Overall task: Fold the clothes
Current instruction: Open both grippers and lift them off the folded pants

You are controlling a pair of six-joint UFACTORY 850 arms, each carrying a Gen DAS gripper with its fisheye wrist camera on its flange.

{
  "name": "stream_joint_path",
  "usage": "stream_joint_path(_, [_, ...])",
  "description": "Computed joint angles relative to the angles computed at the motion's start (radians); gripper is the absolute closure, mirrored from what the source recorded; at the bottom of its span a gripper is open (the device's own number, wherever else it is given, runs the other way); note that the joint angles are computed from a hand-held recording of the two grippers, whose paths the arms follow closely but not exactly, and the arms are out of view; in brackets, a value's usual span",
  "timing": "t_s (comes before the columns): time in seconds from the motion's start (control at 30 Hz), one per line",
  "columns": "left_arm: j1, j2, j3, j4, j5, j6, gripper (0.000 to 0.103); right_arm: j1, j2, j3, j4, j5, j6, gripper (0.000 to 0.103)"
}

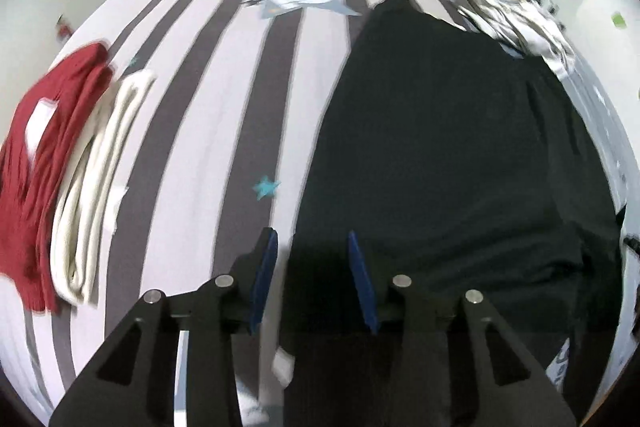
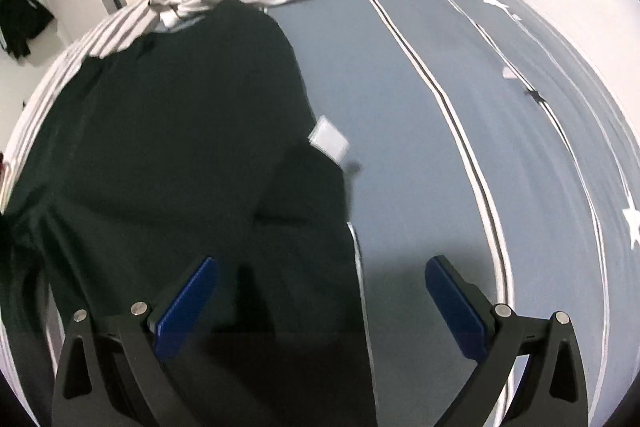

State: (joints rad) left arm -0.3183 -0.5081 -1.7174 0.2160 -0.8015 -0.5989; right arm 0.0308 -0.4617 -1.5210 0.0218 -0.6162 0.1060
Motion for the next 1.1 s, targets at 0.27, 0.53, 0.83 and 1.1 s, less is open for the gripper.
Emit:
stream_joint_path(0.27, [-0.032, -0.210, -0.241, 0.104, -0.215, -0.066, 0.066, 0.044, -0.098, -0.061, -0.097, -0.039, 0.052, 0.001])
stream_joint_path(0.53, [-0.064, 0.106, 0.127, -0.134, 0.036, -0.069, 0.059, 0.051, 0.155, 0.196, 0.021, 0.031, -0.042, 0.001])
stream_joint_path(0.83, [-0.225, 0.318, 0.494, 0.026, -0.008, -0.147, 0.059, 0.133, 0.383, 0.543, -0.031, -0.019, -0.015, 0.000])
stream_joint_path(1.1, [-0.198, 0.399, 0.565, -0.067, -0.005, -0.126, 0.059, 0.192, 0.577, 0.750, -0.167, 0.026, 0.219, 0.000])
